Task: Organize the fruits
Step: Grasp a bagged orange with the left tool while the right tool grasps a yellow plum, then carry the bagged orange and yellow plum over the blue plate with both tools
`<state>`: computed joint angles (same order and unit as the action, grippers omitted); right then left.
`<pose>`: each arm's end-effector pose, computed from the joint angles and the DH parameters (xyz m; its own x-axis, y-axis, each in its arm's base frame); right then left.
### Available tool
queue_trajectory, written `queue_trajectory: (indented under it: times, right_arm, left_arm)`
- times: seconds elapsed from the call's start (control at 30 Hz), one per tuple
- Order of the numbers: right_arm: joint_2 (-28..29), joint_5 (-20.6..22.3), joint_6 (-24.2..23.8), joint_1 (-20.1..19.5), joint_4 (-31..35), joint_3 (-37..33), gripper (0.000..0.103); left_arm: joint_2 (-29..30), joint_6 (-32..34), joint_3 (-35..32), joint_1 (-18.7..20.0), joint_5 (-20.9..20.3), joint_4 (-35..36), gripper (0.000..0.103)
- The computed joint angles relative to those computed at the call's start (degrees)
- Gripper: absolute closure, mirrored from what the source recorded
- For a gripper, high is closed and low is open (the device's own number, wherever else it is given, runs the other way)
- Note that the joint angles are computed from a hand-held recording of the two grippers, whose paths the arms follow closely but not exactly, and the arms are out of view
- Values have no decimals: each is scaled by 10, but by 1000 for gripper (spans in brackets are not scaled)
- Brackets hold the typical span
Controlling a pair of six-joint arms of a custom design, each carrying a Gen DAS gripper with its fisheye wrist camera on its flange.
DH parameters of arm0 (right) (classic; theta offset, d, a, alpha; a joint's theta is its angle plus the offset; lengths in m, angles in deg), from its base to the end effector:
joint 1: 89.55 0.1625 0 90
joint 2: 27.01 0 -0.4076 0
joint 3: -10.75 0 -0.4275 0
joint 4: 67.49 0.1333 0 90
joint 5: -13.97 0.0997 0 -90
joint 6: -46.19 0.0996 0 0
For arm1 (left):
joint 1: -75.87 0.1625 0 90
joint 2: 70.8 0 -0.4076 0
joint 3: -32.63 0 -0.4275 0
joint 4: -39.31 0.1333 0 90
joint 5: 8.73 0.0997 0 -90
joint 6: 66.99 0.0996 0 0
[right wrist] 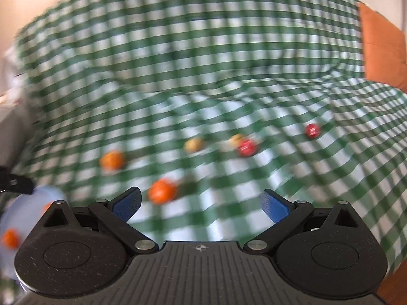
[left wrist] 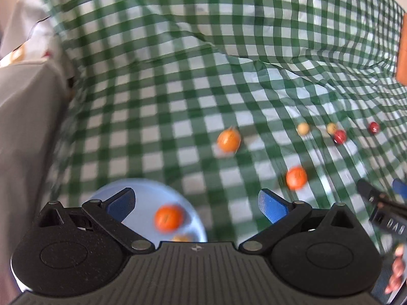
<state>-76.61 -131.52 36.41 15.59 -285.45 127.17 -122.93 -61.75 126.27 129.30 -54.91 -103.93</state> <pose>0.1879 -0.4982 0.1400 -0.7033 0.4615 0.5407 -0.2491 0.5523 -0.7955 -0.2442 -0.6687 0.1508 -0.6073 0.3873 -0.6937 0.6415 0.7541 -0.1405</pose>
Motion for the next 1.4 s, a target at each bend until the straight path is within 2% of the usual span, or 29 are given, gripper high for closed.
queue_trajectory:
  times: [0.13,0.17,0.3,0.43,0.5,0.6,0.63,0.67,0.7,0.73,0.77,0.83,0.9,1.07,1.27,1.4]
  right_arm:
    - [2,54,-77,-75,-28,-34,3]
    - [2,73,-94,-92,-22,-45,3]
    - [15,104,-152,-140,16,-104,4]
    - [21,132,-169,-171,66,-139,4]
    - [24,146,-183,-182,96,-154,8]
    - [24,160,-198,-190,155,-173,28]
    - [22,159,-192,-192,184,-179,48]
    - [17,159,-179,-193,218,-182,53]
    - [12,164,-168,-193,234,-182,56]
    - [6,166,-159,-192,256,-182,74]
    - [3,167,-161,-191,268,-184,75]
    - [9,149,-181,-184,255,-188,75]
    - [13,146,-203,-179,213,-186,75]
    - [-9,165,-191,-155,131,-154,75]
    - [-46,181,-186,-80,84,-83,75]
    - [-54,173,-131,-16,100,-39,75]
  left_arm:
    - [86,22,-78,16,-9,-14,0]
    - [106,25,-97,20,-9,-13,0]
    - [165,28,-161,34,13,13,0]
    - [195,43,-195,45,9,17,0]
    - [211,49,-214,49,8,27,0]
    - [234,42,-246,53,14,55,0]
    - [236,44,-248,55,6,50,2]
    - [234,50,-246,58,-10,34,18]
    - [232,48,-250,61,-31,41,57]
    - [231,39,-262,66,-60,72,61]
    - [230,23,-268,68,-66,87,62]
    - [219,33,-250,67,-70,61,62]
    - [199,50,-222,62,-69,34,63]
    - [122,62,-132,40,-74,-12,62]
    - [-11,34,-3,9,-90,-27,62]
    - [-112,1,78,-4,-89,5,62]
